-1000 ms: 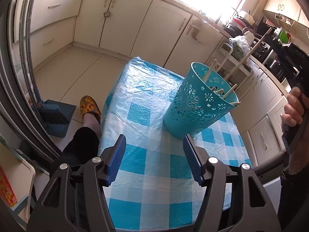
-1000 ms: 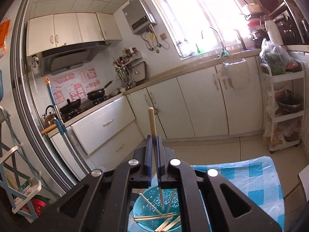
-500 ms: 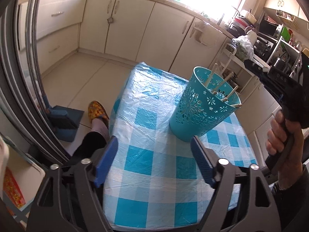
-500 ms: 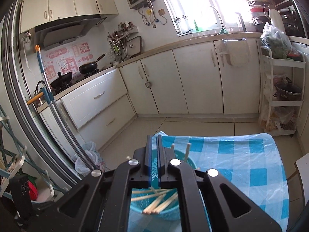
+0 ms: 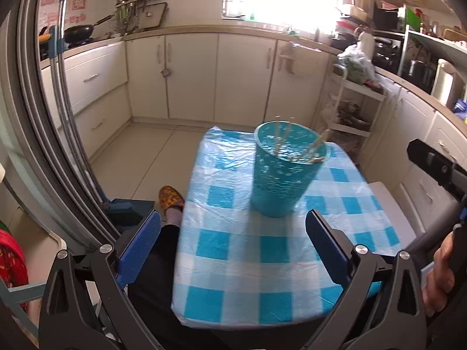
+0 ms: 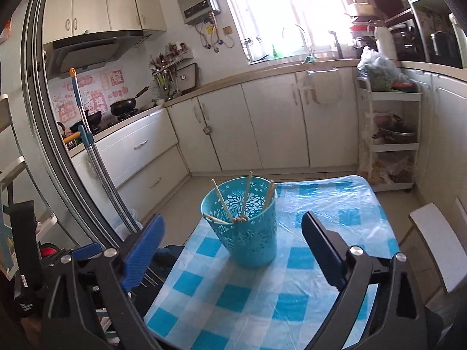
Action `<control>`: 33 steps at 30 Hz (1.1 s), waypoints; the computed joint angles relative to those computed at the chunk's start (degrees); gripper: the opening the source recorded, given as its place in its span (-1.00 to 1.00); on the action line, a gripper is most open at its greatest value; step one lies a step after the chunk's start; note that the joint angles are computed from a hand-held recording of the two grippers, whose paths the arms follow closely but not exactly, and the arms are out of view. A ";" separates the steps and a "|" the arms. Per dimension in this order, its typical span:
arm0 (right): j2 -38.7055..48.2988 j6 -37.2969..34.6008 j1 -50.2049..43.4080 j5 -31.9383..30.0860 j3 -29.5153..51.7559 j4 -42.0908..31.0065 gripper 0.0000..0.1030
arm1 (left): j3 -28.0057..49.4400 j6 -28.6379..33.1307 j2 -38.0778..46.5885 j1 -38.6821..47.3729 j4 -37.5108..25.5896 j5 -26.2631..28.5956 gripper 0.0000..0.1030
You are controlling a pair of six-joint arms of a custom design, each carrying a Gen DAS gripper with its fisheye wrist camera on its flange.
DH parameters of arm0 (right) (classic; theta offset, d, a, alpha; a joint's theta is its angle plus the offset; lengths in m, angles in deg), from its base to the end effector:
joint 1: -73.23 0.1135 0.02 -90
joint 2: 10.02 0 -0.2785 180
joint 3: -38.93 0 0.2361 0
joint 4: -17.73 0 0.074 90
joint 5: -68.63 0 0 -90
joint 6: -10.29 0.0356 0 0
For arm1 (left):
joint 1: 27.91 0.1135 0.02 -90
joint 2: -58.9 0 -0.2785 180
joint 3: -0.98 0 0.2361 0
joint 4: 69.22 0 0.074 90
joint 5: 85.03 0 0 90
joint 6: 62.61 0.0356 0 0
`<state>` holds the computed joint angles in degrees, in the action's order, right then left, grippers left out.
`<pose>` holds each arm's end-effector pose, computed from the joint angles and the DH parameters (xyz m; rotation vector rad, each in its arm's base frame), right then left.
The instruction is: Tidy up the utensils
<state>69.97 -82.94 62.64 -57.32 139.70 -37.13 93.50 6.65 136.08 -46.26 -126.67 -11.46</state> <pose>0.2766 -0.0305 0.4139 -0.2211 2.0723 0.5303 0.2558 -0.0742 0.3750 -0.1924 2.2614 -0.0283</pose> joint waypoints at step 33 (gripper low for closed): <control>-26.78 -5.35 -15.71 -11.91 -0.96 -19.11 0.86 | 20.25 -19.71 -7.98 -36.72 -36.62 -29.93 0.85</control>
